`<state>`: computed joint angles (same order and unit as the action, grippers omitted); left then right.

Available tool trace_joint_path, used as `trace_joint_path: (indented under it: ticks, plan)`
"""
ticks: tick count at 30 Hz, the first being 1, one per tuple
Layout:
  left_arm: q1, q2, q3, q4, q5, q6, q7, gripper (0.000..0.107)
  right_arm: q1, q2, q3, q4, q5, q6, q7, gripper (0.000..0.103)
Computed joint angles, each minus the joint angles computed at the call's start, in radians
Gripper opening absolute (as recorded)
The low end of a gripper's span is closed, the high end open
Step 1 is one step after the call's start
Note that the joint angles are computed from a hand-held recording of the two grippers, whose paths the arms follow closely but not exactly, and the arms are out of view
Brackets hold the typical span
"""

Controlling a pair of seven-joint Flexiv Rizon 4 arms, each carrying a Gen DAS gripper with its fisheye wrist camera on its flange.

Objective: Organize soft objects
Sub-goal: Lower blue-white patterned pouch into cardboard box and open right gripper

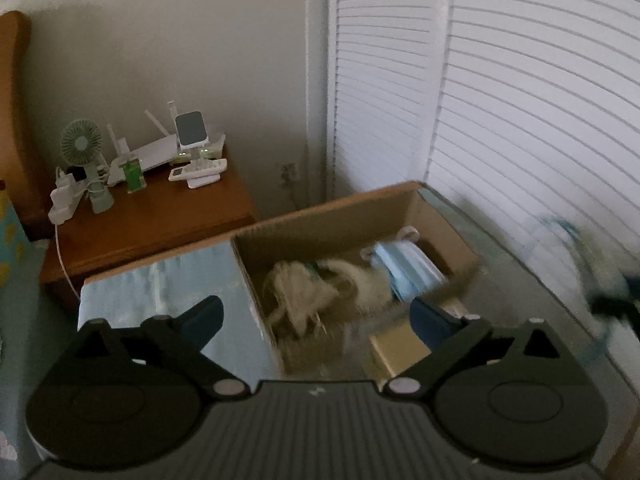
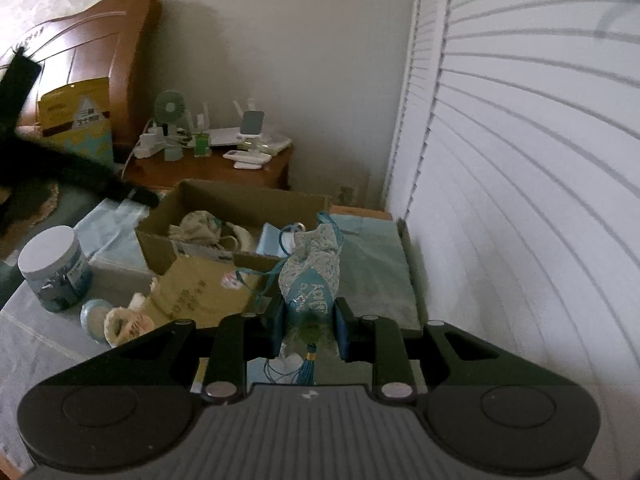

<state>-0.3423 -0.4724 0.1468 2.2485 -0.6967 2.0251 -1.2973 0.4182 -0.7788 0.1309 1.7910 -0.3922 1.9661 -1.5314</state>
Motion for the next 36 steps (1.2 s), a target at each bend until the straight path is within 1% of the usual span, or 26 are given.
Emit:
trace_joint_path:
  ticks: [2,5,9,12,16,21,26,30,33,34,35,36]
  plan:
    - [-0.021,0.021,-0.004,0.046,0.001,0.032,-0.009,0.099,-0.008,-0.013,0.019,-0.026,-0.022,-0.008,-0.001,0.029]
    - [-0.077,0.042,-0.011,0.109,-0.051,0.098,-0.003,0.099,-0.067,-0.050,0.105,-0.091,-0.105,-0.052,0.011,0.029]
    - [-0.100,0.060,-0.063,0.186,-0.106,0.203,-0.031,0.099,-0.149,-0.119,0.247,-0.203,-0.233,-0.152,-0.002,0.029]
    - [-0.108,0.066,-0.103,0.227,-0.151,0.263,-0.063,0.099,-0.201,-0.191,0.388,-0.306,-0.285,-0.260,-0.068,0.029]
    - [-0.100,0.070,-0.139,0.270,-0.159,0.314,-0.118,0.099,-0.184,-0.265,0.480,-0.445,-0.290,-0.374,-0.172,0.029]
    - [-0.109,0.060,-0.155,0.288,-0.212,0.362,-0.130,0.099,-0.120,-0.344,0.530,-0.616,-0.269,-0.461,-0.285,0.029]
    - [-0.090,0.057,-0.163,0.296,-0.209,0.359,-0.141,0.099,-0.063,-0.421,0.556,-0.760,-0.233,-0.539,-0.385,0.029]
    - [-0.073,0.051,-0.164,0.302,-0.182,0.344,-0.167,0.099,-0.028,-0.459,0.535,-0.822,-0.197,-0.604,-0.434,0.029]
    - [-0.063,0.044,-0.158,0.301,-0.156,0.335,-0.184,0.099,-0.014,-0.459,0.490,-0.818,-0.171,-0.621,-0.450,0.030]
    - [-0.059,0.043,-0.157,0.300,-0.144,0.333,-0.188,0.099,-0.007,-0.454,0.466,-0.811,-0.163,-0.619,-0.448,0.035]
    - [-0.058,0.041,-0.154,0.298,-0.139,0.330,-0.189,0.099,-0.002,-0.449,0.445,-0.803,-0.153,-0.612,-0.445,0.048]
    - [-0.059,0.040,-0.152,0.295,-0.138,0.326,-0.188,0.099,0.001,-0.445,0.430,-0.794,-0.140,-0.597,-0.444,0.056]
